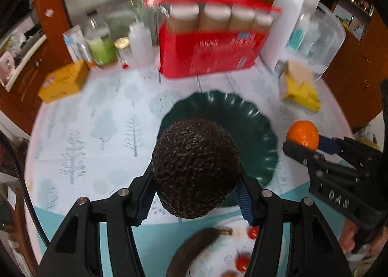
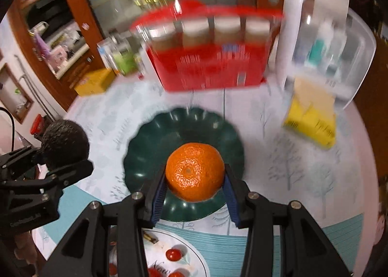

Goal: Organize fruits
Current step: 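Carry the avocado and tangerine to the green plate and release both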

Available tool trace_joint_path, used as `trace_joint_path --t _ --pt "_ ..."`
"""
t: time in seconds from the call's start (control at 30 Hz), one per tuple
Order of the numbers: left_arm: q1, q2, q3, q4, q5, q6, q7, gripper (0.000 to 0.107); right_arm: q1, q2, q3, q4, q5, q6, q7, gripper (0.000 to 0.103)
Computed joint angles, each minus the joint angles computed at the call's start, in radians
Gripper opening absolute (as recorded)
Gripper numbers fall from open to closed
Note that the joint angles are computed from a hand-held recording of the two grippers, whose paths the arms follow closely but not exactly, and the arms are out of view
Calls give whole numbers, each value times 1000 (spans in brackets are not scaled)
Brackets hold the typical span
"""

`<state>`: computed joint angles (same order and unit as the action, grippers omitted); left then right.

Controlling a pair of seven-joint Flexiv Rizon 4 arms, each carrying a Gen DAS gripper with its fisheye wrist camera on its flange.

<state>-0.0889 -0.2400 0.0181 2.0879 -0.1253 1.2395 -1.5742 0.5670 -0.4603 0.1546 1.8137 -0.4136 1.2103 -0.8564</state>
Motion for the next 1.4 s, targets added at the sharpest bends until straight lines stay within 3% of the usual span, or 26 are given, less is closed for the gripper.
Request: trace_joint_path --t 0.13,0.27,0.53,0.63,0.77,0.83,0.93,1.07,1.4 --pt "43 -128 -56 -22 -98 38 69 58 15 -83 -12 -32 3 -15 13 44" --pt "40 -213 -60 -46 -113 70 84 58 26 -134 -31 -47 -6 -10 20 44" --pt "33 -300 -68 -79 -124 120 103 58 46 -199 -61 -65 -33 19 15 44" --pt "-6 -318 -24 -98 -88 129 85 59 52 -218 -68 -68 -41 19 6 45" --pt "-24 -323 3 -110 -52 133 73 62 95 -214 -131 -38 -105 56 37 46" --pt "-41 -321 28 -116 -32 133 54 71 86 -215 -123 -36 -106 64 37 46" --pt "18 -301 -33 -86 -67 154 79 85 74 -211 -115 -29 -93 82 48 47" --pt "16 -272 -24 -60 -77 181 63 98 72 -192 -126 -2 -89 140 66 52" --pt "29 -168 -41 30 -94 195 63 98 115 -114 -183 63 -147 172 145 56"
